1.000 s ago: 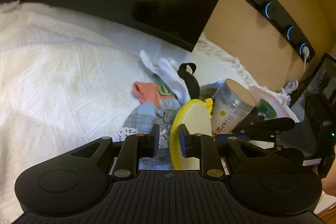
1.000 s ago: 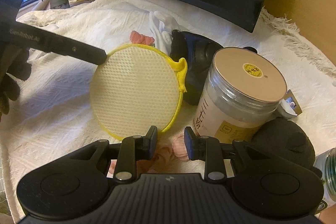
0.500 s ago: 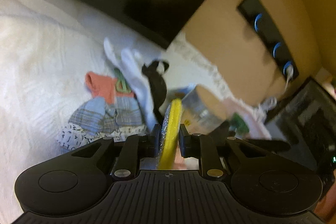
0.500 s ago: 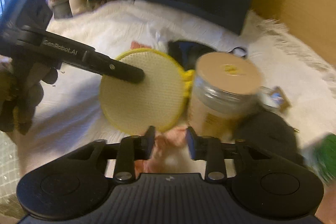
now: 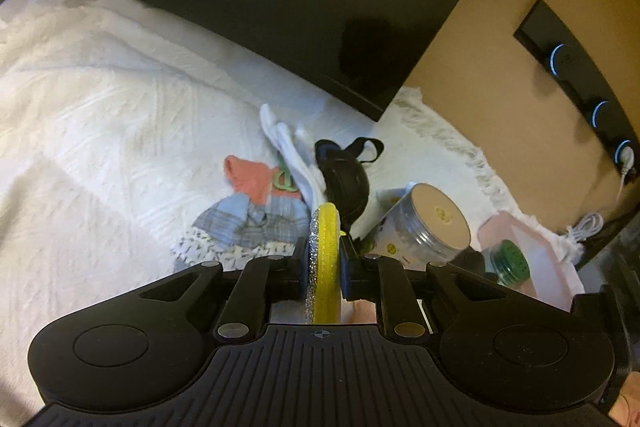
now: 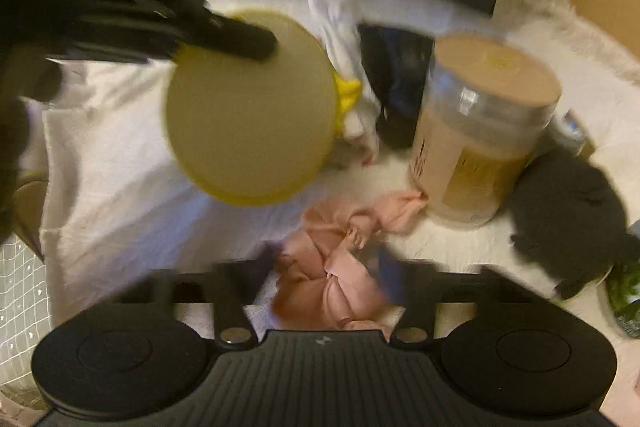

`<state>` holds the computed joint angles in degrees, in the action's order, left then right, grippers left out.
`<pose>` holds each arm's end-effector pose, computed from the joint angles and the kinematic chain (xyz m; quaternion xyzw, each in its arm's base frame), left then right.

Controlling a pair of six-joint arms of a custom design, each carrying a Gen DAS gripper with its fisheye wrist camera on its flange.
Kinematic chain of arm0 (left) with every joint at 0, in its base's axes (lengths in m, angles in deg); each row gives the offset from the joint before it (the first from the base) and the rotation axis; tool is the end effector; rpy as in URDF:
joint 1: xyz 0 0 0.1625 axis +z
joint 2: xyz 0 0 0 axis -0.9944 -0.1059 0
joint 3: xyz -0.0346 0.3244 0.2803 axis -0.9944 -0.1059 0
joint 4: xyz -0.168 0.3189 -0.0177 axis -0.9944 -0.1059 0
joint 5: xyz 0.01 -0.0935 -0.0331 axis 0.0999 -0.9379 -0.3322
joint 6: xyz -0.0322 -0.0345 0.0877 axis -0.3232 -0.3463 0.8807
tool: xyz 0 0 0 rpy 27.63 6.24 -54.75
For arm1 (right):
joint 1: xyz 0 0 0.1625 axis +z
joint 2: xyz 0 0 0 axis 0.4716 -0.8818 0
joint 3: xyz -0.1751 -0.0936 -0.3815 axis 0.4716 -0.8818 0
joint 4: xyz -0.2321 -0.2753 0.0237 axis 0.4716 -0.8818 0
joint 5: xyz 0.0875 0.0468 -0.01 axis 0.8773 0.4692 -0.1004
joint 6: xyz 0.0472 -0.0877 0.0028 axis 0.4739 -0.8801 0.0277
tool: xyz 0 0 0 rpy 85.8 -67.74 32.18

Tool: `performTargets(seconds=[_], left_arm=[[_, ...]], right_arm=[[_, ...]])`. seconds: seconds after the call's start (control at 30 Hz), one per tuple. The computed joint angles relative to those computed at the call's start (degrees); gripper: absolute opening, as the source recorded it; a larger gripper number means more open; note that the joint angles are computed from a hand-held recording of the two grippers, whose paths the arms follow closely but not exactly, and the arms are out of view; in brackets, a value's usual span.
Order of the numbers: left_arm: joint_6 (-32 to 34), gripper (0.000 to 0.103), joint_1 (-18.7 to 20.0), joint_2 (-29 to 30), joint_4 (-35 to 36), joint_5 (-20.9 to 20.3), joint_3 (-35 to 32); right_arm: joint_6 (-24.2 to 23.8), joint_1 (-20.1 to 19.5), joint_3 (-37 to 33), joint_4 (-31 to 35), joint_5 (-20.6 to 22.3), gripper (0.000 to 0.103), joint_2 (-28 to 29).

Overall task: Organize soft objects
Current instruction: 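Grasp the yellow mesh pad with the left tool while the right tool grasps the pink cloth, then carry both items into the pink box and open both tools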

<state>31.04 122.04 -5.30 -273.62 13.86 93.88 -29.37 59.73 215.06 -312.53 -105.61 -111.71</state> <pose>-0.2084 -0.4053 0.1033 0.1334 0.9251 -0.3424 0.0956 0.0902 -0.3667 0.1362 0.3092 -0.8922 0.2132 0.2510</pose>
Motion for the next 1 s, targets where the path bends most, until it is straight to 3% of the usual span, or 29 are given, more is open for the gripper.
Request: performTargets(seconds=[0.03, 0.17, 0.27, 0.37, 0.63, 0.8, 1.0], left_arm=[[-0.8, 0.017, -0.5, -0.6, 1.0, 0.4, -0.1], [1.5, 0.017, -2.4, -3.4, 2.6, 2.4, -2.5], [4.6, 0.017, -2.9, -4.2, 4.9, 2.5, -7.2], [10.1, 0.017, -3.1, -2.4, 5.9, 1.1, -13.9], [13.3, 0.017, -1.7, 7.3, 14.3, -14.6, -32.4], [13.0, 0.017, -1.1, 16.3, 22.4, -27.2, -44.0], [11.1, 0.017, -1.6, 25.9, 32.6, -38.1, -54.4]], right_arm=[[0.6, 0.1, 0.1, 1.3, 0.2, 0.015, -1.2], [1.2, 1.1, 1.2, 14.4, 5.2, 0.015, -14.7], [1.4, 3.1, 0.7, 19.5, 7.3, 0.015, -24.2], [0.3, 4.3, 0.2, 19.5, 8.3, 0.015, -30.5], [-0.8, 1.3, -2.4, 16.4, 5.8, 0.015, -42.2], [-1.2, -4.5, -3.9, 14.0, 2.8, 0.015, -47.3], [1.1, -14.7, -4.4, 15.2, 4.5, 0.015, -52.5]])
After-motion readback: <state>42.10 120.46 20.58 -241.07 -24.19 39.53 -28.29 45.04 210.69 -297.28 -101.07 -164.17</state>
